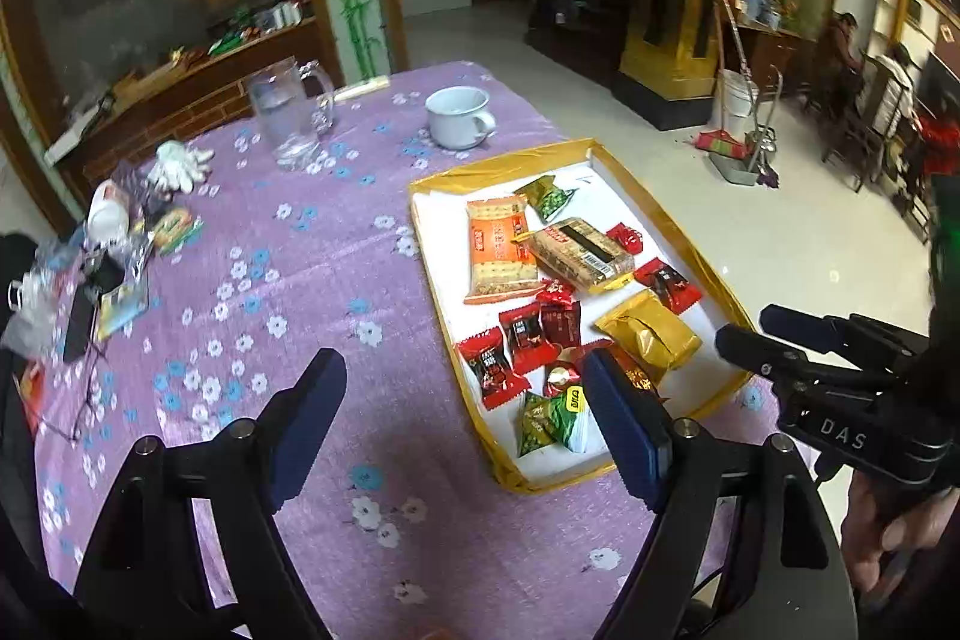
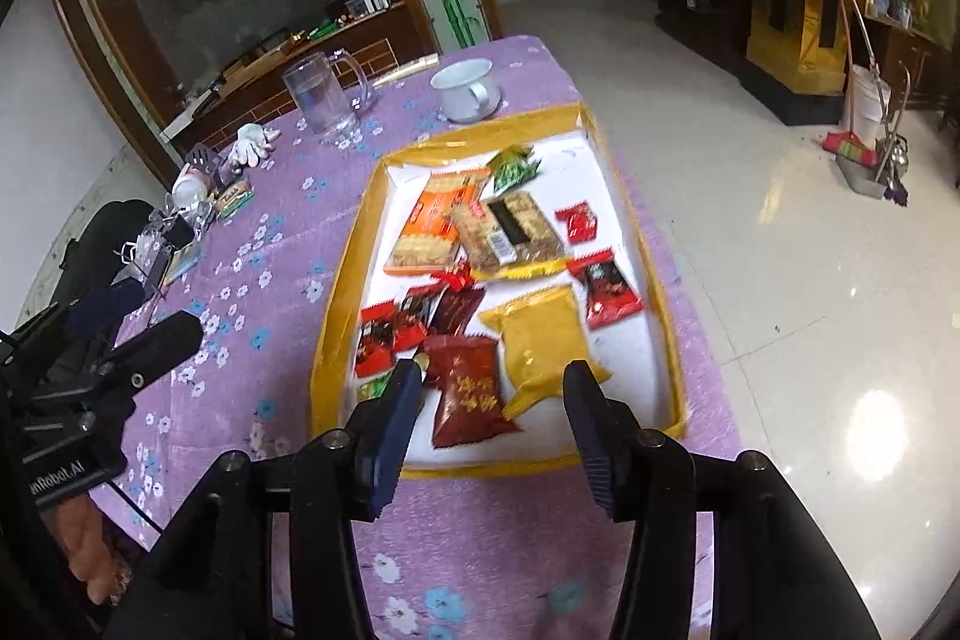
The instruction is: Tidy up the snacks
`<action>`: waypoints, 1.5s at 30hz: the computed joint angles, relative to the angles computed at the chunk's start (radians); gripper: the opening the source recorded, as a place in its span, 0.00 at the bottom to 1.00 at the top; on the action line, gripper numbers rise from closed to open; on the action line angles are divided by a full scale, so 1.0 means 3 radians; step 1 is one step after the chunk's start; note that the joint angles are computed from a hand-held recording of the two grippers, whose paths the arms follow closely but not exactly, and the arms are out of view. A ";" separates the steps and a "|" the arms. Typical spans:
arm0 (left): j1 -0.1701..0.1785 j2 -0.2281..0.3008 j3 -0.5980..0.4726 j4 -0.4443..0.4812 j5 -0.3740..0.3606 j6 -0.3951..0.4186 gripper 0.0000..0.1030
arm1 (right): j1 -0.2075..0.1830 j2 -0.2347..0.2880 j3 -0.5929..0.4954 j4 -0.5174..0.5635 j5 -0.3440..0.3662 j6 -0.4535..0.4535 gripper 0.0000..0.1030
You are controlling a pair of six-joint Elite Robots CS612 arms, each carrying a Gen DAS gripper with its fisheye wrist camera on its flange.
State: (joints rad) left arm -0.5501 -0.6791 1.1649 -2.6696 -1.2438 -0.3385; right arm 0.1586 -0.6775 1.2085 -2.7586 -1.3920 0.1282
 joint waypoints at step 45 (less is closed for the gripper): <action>-0.0105 0.0089 -0.0044 0.0094 0.0543 0.0378 0.80 | 0.0051 -0.0026 0.0038 0.0016 -0.0296 -0.0016 0.52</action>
